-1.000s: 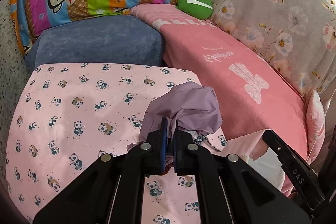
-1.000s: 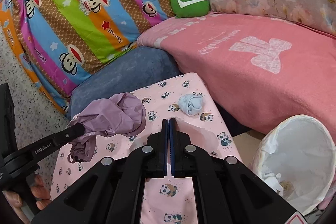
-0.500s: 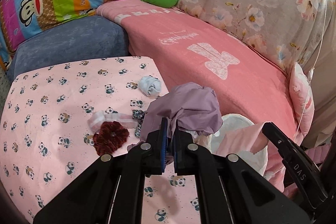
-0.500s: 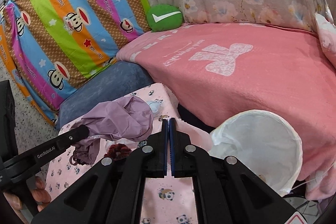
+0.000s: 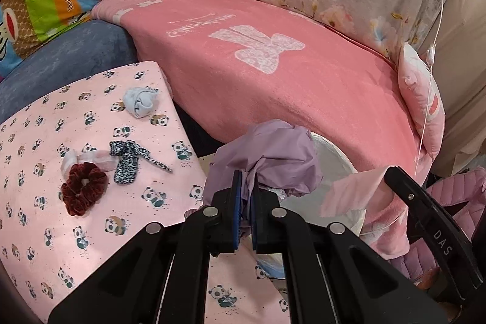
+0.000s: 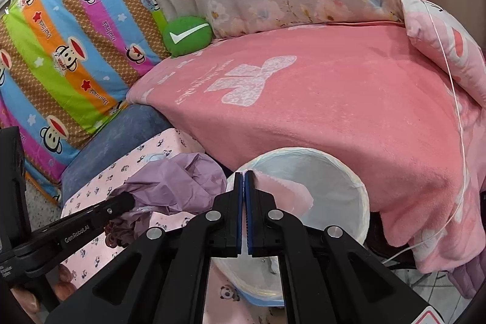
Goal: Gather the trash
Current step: 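Carry the lilac and pink cloths over the white bin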
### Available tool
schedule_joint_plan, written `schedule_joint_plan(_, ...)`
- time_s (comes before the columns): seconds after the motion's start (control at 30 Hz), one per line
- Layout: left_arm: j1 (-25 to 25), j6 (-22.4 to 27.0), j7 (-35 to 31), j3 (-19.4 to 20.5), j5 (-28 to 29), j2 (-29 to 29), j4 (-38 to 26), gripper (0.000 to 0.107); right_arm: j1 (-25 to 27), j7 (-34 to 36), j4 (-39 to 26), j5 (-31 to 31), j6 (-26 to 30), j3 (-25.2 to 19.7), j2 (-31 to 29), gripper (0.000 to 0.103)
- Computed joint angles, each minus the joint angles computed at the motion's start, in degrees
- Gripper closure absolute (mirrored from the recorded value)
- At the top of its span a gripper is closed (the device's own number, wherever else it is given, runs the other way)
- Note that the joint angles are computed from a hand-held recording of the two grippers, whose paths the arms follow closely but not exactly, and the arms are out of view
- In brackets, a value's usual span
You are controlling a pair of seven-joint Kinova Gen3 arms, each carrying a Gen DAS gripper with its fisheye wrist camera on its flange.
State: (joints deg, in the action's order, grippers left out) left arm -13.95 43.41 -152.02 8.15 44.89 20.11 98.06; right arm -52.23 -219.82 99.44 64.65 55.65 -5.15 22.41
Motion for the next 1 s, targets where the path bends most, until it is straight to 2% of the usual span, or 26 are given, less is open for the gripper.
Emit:
schedule_joint_plan(0.43, 5.96, -3.69, 5.61, 1.52, -5.58, 1.76, 0.7, 0.103, 2.23, -6.73, 7.04, 1.7, -3.59, -0.33, -1.73, 0.1)
schedule_joint_plan(1.0, 7.56, -2.82, 10.44, 3.09, -10.13, 4.63, -1.97, 0.1, 4.23, -6.36, 7.11, 1.42, -4.27, -0.58, -1.38, 0.1)
